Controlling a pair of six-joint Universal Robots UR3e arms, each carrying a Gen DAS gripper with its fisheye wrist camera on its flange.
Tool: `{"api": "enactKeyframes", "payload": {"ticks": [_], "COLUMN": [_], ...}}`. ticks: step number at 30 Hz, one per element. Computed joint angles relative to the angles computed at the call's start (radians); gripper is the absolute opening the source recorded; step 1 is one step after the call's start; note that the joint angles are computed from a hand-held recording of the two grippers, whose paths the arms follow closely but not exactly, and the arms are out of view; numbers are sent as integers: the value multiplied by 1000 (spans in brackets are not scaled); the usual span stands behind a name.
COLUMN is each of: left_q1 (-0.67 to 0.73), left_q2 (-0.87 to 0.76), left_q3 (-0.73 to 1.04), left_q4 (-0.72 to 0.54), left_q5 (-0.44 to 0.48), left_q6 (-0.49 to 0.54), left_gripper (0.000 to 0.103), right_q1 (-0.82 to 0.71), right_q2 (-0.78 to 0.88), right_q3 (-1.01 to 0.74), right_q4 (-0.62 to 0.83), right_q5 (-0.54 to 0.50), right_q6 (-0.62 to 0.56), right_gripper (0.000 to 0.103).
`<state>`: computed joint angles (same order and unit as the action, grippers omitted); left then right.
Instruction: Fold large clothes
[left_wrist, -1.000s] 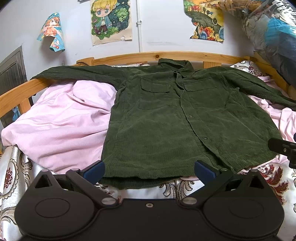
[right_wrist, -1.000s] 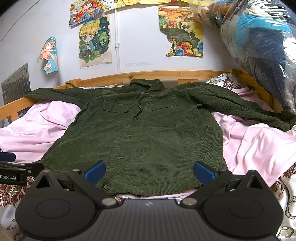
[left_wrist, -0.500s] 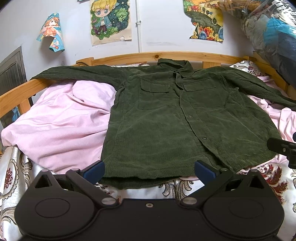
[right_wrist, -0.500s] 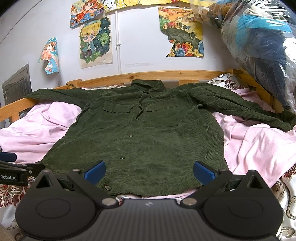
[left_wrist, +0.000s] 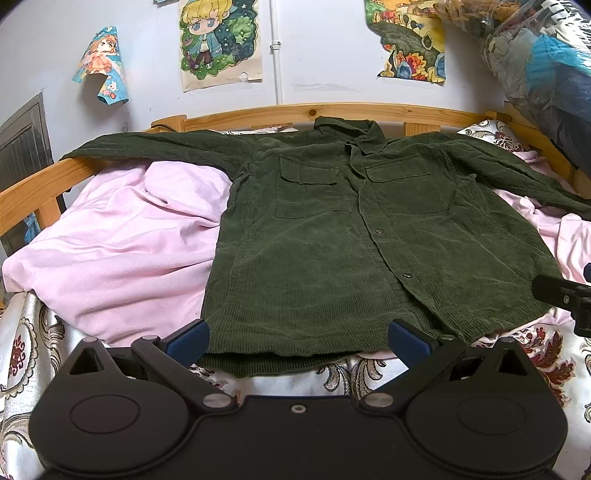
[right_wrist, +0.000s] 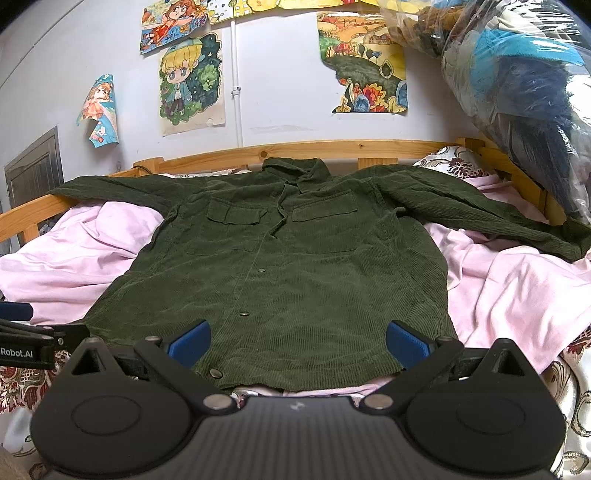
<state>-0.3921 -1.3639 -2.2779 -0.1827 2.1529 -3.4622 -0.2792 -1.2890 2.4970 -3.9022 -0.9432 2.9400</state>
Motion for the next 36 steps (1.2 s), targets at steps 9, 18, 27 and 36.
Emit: {"api": "enactKeyframes", "payload": {"ticks": [9,18,27,36], "left_q1": [-1,-1,-4,111], "left_q2": [1,-2,-7,70], "left_q3": [-2,-2,-5,9], "left_q4": [2,2,8,-108], "left_q5": [0,-7,-8,-183], "left_q6": [0,-2,-3,51], "left_gripper": [102,102,102,102], "right_q1": [1,1,-7,124], "right_q2": [-1,1,-3,-37], "right_q3": [-1,-2,-9,-100], "right_q4": [2,2,16,136], "right_q5": [-1,-1,6,-236], "right_q6": [0,0,-6,-9], "right_gripper": [103,103,103,103]}}
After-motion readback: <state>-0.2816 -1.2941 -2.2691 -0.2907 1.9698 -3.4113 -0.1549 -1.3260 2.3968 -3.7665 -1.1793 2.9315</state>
